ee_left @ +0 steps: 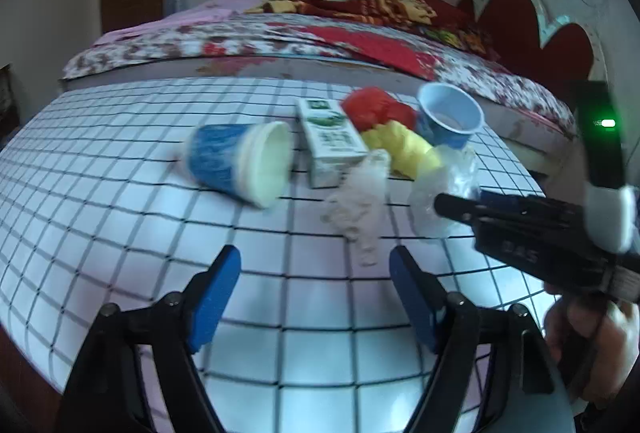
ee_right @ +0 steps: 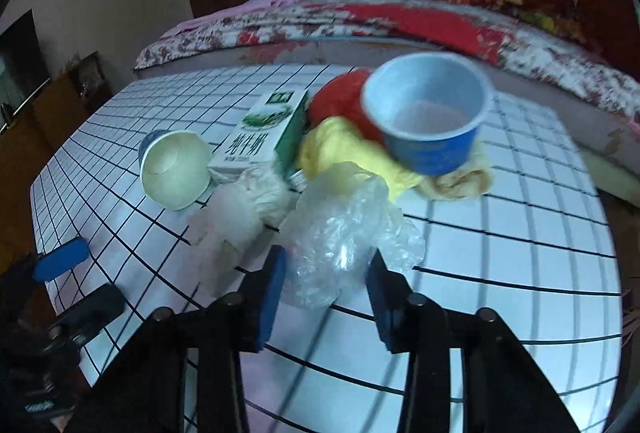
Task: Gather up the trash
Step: 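Grasp the white tissue with the left gripper while the right gripper grasps the plastic bag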
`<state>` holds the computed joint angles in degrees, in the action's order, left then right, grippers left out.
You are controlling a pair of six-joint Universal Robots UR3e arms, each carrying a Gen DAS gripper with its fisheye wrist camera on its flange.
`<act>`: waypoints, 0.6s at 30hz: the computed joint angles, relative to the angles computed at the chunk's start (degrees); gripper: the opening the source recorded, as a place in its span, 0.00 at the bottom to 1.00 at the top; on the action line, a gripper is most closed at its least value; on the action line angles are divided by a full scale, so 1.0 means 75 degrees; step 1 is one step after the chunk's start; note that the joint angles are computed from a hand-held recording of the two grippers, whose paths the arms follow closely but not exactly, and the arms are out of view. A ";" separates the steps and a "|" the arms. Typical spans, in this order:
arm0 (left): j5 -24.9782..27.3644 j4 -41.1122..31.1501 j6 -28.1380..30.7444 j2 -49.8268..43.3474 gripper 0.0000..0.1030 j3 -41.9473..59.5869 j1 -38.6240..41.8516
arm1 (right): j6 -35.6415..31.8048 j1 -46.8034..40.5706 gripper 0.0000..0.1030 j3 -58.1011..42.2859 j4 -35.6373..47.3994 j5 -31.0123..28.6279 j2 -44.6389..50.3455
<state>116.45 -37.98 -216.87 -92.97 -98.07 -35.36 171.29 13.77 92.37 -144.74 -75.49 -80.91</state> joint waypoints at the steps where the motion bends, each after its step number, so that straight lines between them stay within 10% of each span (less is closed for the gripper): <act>1: -0.0076 0.0047 0.0118 -0.0179 0.73 0.0166 0.0044 | 0.0019 -0.0165 0.39 0.0278 -0.0196 0.0029 -0.0212; 13: -0.1022 -0.1242 0.0482 -0.2246 0.58 0.2643 0.0674 | -0.0398 -0.1463 0.39 0.0741 0.0006 0.0633 -0.0735; 18: -0.0889 -0.1146 0.0249 -0.2066 0.29 0.2480 0.0626 | -0.0618 -0.1812 0.38 0.1102 0.0069 0.0926 -0.1021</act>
